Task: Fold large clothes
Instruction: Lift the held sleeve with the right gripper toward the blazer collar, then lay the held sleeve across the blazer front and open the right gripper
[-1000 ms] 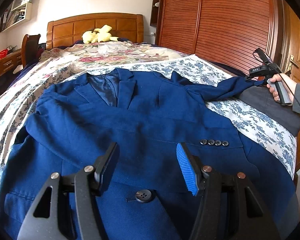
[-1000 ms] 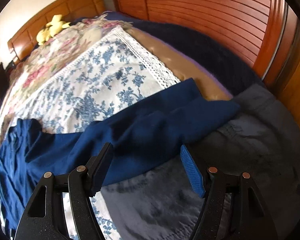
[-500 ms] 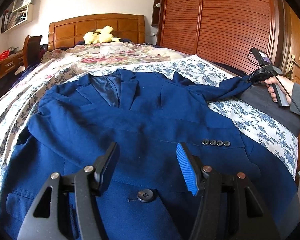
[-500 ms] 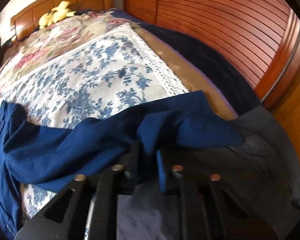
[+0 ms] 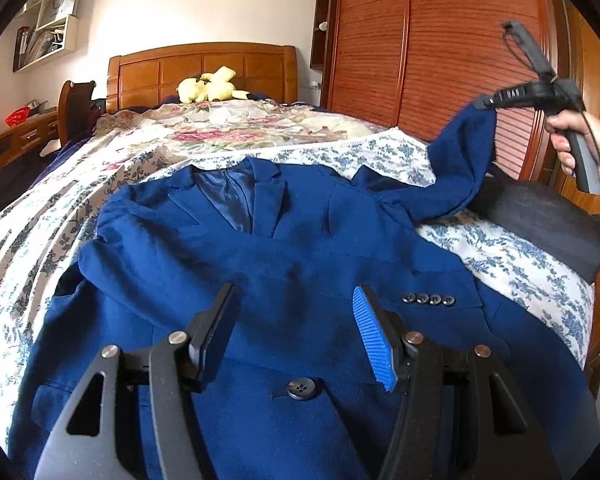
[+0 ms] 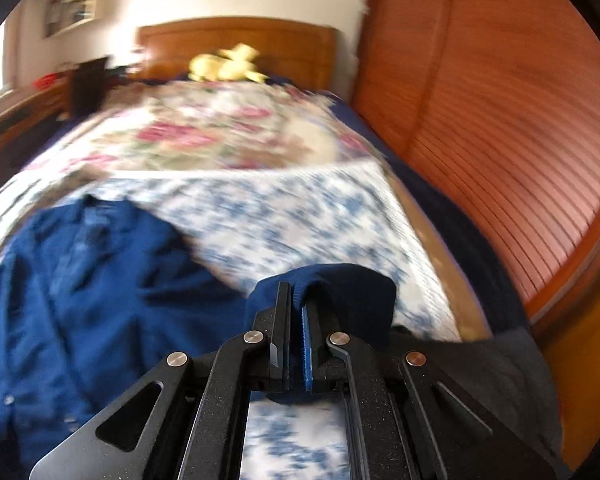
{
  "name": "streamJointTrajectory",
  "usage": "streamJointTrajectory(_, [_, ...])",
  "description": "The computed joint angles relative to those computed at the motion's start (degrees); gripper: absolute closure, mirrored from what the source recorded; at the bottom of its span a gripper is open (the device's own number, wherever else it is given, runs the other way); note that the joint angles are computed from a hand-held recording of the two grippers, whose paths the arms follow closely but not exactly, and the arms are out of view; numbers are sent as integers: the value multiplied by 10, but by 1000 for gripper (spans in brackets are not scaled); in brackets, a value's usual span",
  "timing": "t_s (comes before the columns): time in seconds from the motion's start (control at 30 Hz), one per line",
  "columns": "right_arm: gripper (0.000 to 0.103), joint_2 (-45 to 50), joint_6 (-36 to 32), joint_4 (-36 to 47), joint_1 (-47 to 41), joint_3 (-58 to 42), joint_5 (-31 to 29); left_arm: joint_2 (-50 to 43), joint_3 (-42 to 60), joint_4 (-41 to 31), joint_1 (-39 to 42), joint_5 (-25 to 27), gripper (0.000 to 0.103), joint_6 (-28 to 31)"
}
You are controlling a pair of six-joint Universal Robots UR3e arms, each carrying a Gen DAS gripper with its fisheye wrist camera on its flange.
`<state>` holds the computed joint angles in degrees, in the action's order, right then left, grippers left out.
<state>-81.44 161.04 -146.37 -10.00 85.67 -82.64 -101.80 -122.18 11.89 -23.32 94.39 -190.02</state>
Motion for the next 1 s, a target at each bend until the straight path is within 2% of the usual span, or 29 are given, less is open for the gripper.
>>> streamJointTrajectory(0.37, [101,-15,37,-45,184,-46,-36,79,-72,10,28,-7,45,6])
streamJointTrajectory(0.6, [101,18,45,-31,250,-54,-40,134,-125,19,64,-28,45,9])
streamJointTrajectory(0.73, [101,16,57,-56,269,-3,-34,150,-139,17,75,-28,45,11])
streamJointTrajectory(0.8, [101,10,72,-96,279,45,-30,157,-146,17,80,-30,45,9])
streamJointTrajectory(1.0, [101,15,112,-153,271,145,-3,162,-153,18,83,-30,45,11])
